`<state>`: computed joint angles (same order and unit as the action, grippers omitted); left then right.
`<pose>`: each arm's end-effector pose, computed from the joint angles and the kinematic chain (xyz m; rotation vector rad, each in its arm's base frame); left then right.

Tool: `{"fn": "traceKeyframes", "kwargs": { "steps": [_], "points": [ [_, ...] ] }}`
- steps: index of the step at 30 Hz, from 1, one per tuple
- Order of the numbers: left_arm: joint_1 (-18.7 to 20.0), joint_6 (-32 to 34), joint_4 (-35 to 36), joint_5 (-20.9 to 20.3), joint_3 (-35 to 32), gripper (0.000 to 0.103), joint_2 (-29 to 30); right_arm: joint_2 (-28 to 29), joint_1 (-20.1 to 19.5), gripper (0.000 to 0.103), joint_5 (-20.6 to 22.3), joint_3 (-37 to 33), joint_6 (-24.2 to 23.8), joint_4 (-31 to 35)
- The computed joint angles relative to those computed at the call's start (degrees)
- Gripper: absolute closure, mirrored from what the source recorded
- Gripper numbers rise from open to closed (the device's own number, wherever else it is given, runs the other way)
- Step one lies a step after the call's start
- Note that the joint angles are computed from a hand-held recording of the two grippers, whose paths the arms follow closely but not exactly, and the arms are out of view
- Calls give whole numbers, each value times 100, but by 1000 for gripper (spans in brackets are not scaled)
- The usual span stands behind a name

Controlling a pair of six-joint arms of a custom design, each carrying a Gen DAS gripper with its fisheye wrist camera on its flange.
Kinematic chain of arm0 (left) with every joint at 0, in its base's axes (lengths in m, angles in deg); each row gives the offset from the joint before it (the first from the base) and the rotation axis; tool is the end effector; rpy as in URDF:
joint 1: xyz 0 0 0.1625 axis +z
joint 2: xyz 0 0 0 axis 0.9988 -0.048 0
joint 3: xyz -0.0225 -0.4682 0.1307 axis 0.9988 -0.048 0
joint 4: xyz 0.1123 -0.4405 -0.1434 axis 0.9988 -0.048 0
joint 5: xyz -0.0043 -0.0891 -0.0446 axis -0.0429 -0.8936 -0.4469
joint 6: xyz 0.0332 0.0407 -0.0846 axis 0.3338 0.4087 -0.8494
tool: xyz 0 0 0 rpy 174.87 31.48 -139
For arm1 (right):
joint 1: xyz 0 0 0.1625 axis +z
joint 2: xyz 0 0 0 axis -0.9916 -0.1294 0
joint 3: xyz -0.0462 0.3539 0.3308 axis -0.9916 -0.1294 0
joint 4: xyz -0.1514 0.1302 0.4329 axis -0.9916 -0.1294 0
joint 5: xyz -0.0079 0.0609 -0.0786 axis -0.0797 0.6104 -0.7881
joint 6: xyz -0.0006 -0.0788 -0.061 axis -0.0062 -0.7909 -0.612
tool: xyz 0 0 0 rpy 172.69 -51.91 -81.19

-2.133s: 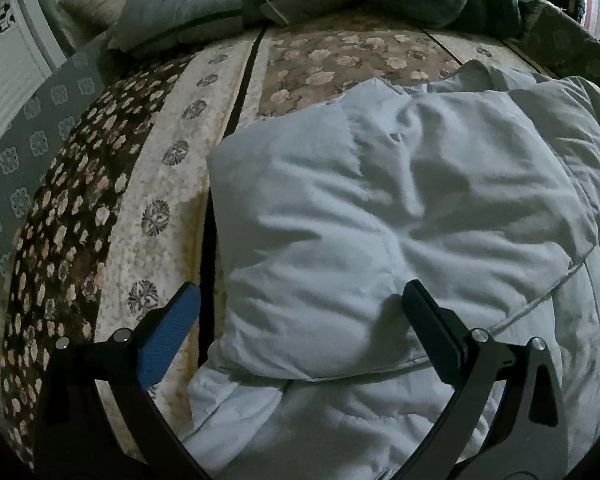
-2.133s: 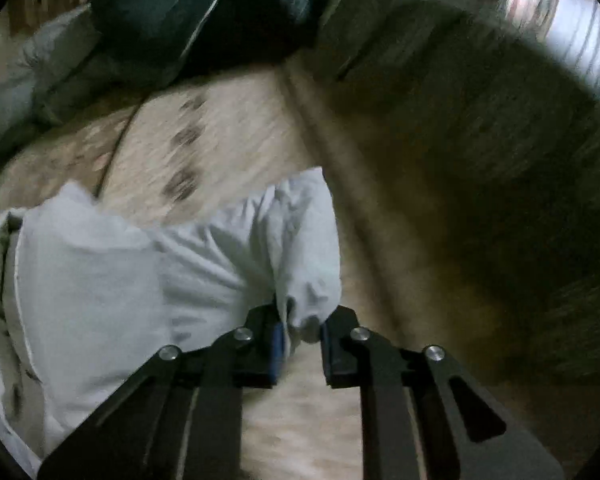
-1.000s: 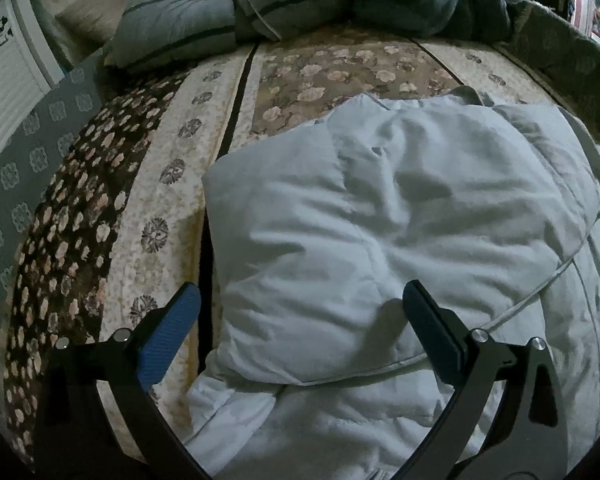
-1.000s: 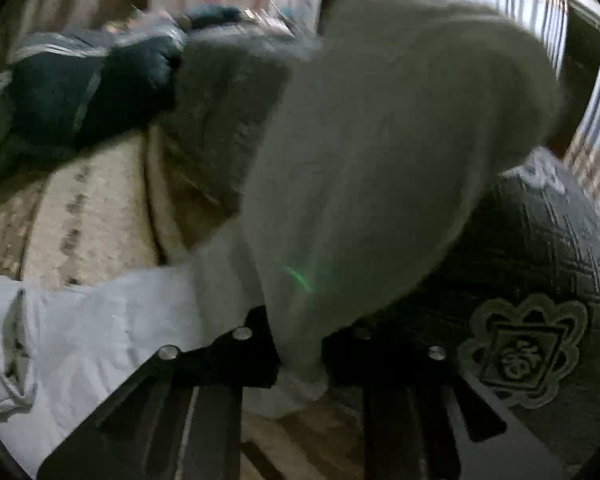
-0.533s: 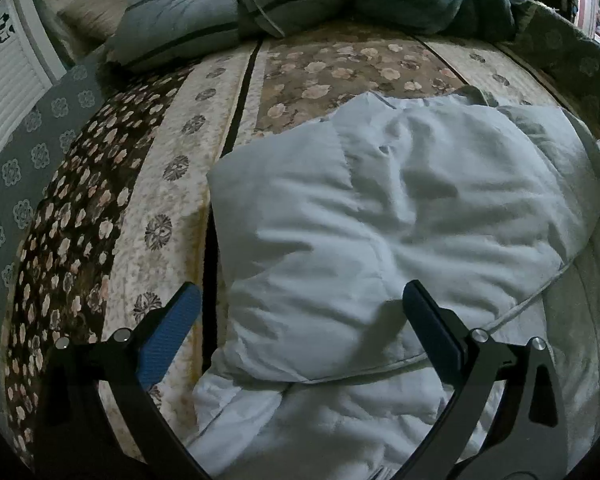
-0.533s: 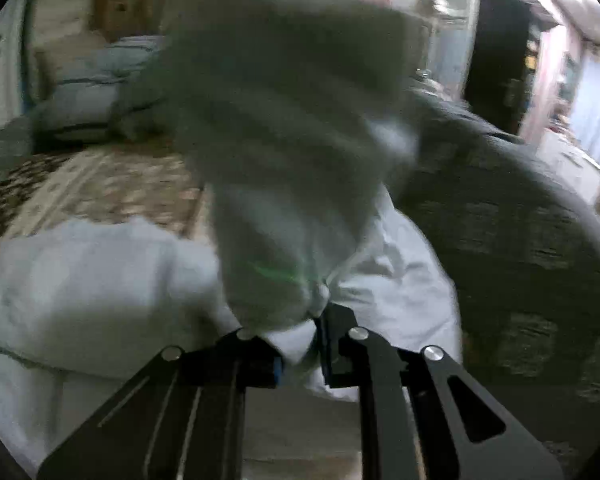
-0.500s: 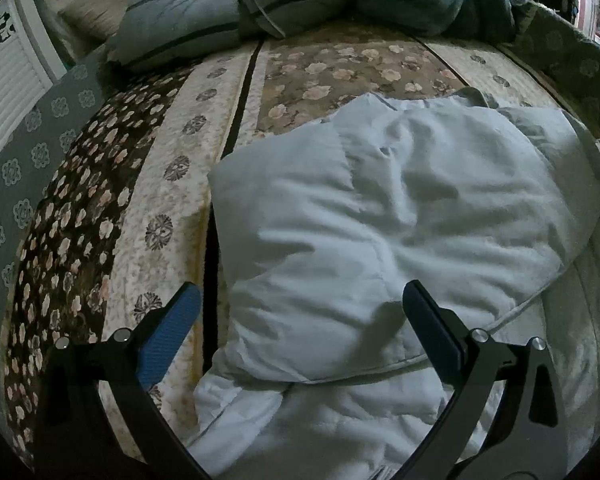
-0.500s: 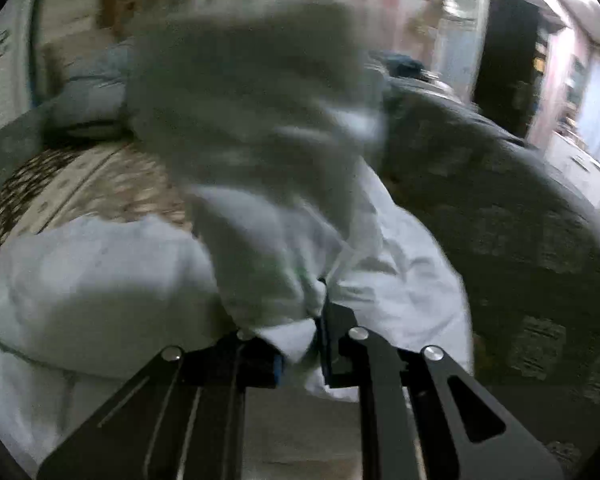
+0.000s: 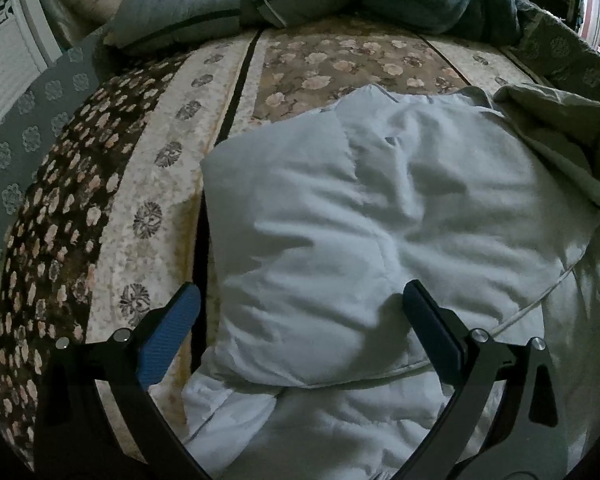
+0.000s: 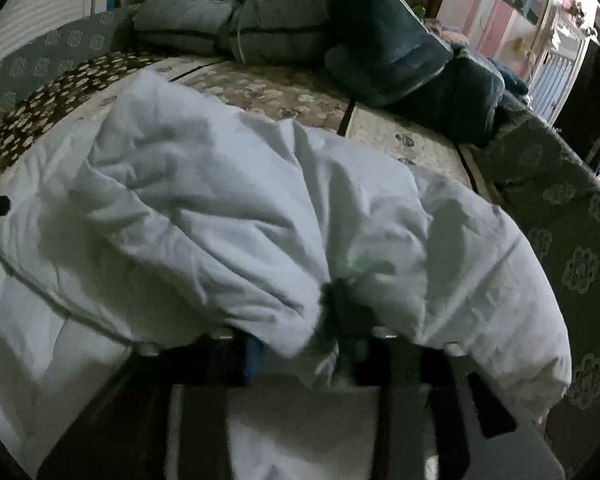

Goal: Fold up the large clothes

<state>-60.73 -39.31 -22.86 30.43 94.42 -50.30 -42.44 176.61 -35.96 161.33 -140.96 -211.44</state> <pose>-0.2912 -0.3779 0.0831 -0.0492 2.1011 -0.6877 0.1174 -0.4723 0.3072 0.8941 -2.1768 0.5394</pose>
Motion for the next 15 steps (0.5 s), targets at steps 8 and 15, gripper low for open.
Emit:
{"fn": "traceKeyframes", "kwargs": {
  "steps": [8,15],
  "points": [
    [-180,424,-578,-198,-177,3,172,-1240,-346,30,447,204,-264,988],
    [-276,960,-351,-159,-1003,3,886,-2012,-1411,25,928,-110,152,1708]
  ]
}}
